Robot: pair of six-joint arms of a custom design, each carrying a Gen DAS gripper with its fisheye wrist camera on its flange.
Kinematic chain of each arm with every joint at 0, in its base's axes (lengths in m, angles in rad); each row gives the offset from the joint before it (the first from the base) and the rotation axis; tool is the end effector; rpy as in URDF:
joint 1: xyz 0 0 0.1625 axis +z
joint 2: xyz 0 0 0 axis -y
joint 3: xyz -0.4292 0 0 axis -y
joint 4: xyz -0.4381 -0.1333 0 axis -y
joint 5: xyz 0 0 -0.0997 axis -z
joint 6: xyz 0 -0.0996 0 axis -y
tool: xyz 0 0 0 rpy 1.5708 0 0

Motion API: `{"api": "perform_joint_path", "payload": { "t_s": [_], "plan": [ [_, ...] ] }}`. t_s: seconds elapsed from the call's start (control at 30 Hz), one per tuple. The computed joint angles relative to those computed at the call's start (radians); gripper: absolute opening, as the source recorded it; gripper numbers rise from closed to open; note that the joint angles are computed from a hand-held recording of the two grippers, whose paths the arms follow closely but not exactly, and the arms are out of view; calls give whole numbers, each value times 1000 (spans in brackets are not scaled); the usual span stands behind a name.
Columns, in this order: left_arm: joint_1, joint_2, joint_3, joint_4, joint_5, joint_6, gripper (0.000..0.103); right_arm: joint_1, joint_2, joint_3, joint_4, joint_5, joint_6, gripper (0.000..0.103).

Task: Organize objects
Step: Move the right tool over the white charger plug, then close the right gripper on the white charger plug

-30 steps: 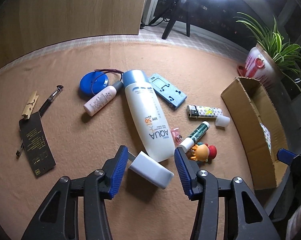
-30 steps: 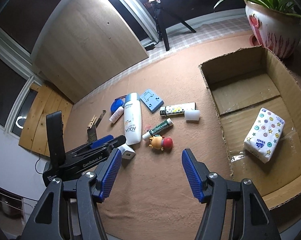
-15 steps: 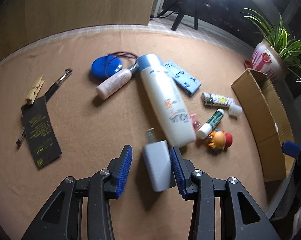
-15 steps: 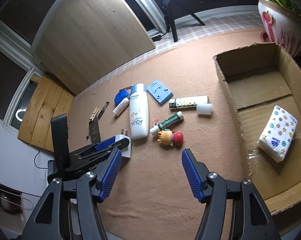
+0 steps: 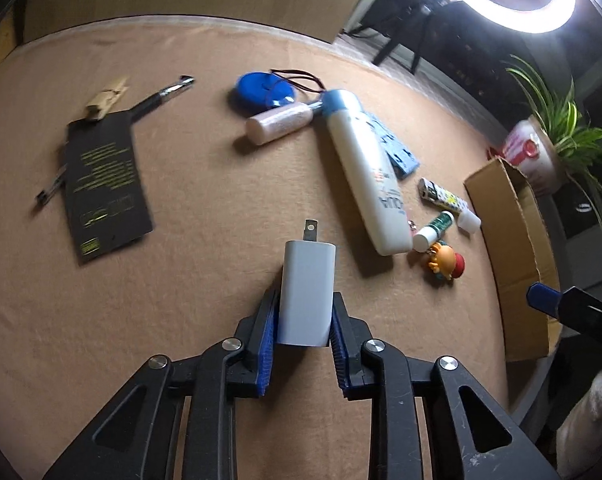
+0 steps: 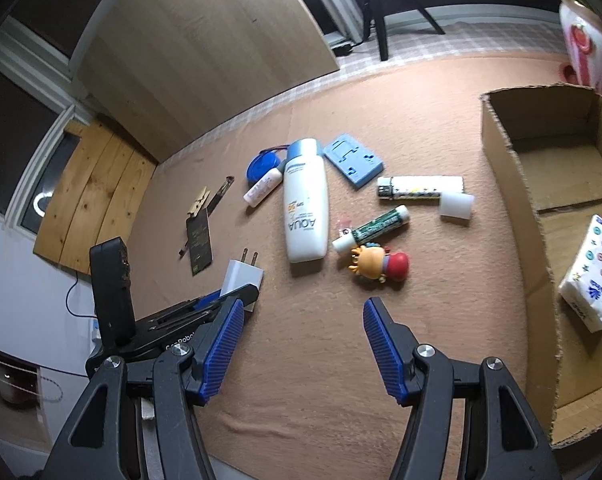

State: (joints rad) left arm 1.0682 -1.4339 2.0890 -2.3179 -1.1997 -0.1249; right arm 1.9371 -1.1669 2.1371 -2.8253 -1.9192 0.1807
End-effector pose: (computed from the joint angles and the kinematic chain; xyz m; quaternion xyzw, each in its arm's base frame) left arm -0.0990 -0.5319 0.2375 0.1760 0.9659 -0.0999 0.1613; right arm 0.2855 -0.4669 0.1338 0.0659 -0.9730 0.1807 0.1275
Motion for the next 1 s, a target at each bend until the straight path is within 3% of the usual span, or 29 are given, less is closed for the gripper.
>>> {"api": "perform_joint_path", "payload": {
  "t_s": [0.07,0.1,0.13,0.2,0.4,0.63,1.0],
  "plan": [
    [2,-7,4,-8,18,2,30,1,13,-9,6,5,-2,59],
    [4,-9,3,-11,23,1,36,1,23,-15,9,9,-2,59],
    [8,-13,1,-13,27,-3,49,1,29,-18,9,12,-1,59],
    [15,-22,-3,-16,30,-14,60,1,46,-27,11,25,-1,59],
    [22,-42,-6,-12,42,47,59,-7,126,-83,21,73,2,58],
    [39,-40,-18,27,4,119,51,-34,236,-179,85,140,33,42],
    [49,-22,-26,18,-32,158,51,-40,344,-275,142,145,35,32]
  ]
}}
